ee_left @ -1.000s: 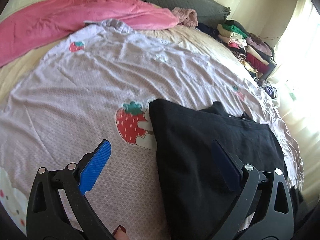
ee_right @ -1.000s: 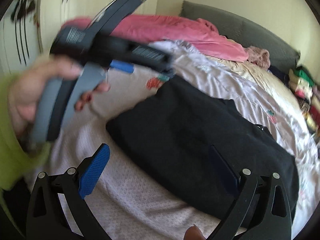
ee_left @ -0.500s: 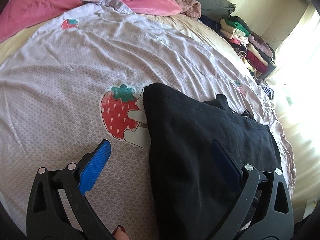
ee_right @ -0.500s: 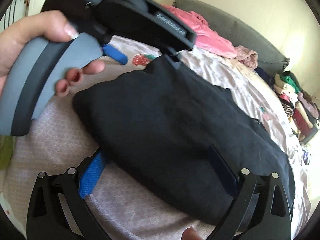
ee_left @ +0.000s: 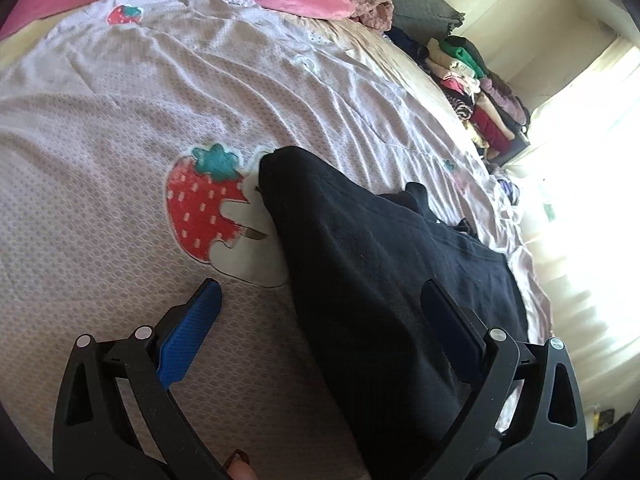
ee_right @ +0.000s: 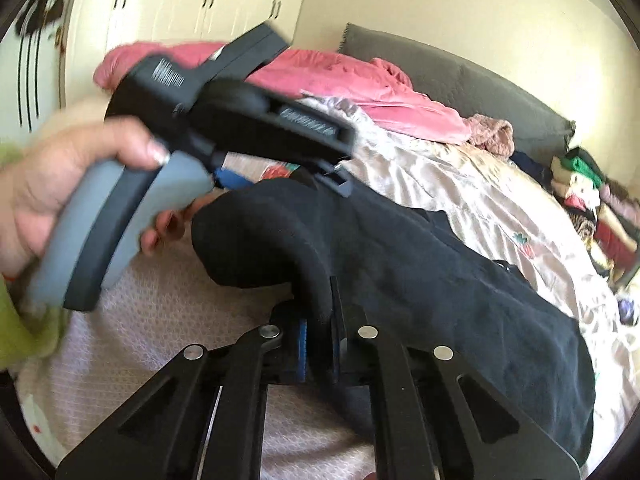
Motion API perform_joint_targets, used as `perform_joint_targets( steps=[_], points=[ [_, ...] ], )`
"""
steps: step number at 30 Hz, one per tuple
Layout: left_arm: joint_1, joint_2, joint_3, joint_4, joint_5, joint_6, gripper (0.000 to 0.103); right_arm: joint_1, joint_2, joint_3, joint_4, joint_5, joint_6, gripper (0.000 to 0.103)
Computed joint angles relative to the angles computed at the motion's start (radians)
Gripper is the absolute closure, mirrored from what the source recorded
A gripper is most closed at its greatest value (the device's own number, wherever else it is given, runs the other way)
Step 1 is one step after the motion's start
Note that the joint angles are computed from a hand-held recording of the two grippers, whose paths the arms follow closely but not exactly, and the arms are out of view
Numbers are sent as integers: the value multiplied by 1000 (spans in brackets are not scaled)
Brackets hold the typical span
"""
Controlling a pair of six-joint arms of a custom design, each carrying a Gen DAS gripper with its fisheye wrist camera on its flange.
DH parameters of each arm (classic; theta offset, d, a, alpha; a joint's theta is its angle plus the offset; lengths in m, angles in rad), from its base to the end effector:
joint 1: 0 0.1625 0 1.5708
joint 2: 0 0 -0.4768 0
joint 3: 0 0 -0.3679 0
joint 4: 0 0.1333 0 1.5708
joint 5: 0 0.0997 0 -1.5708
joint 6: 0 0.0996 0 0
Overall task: Fold small clothes
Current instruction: 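Lift the sweatshirt with both tools and fold it over onto itself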
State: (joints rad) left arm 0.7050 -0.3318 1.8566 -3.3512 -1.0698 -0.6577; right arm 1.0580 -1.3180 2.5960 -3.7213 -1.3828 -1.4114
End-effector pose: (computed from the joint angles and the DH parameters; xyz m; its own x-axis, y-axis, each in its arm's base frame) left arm -0.3291 -0.5179 -0.1090 -0.9735 0.0831 -0.2132 0.1792 0.8564 -0.4842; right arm -0.0464 -0.3921 0.2854 -0.4584 -0.4964 0.7372 -0.8644 0.4416 -0.2402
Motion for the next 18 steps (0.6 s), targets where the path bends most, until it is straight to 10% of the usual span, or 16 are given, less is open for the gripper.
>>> perform_joint_targets(
  steps=[8, 14, 18],
  points=[
    [-1, 35, -19, -61, -108, 15, 14, -39, -25, 34, -11, 53, -1, 96],
    [-60, 48, -34, -16, -23, 32, 73, -77, -29, 72, -62, 90, 22, 96],
    [-99, 38, -37, -11, 19, 20, 81, -115, -77, 79, -39, 156, 57, 96]
  ],
)
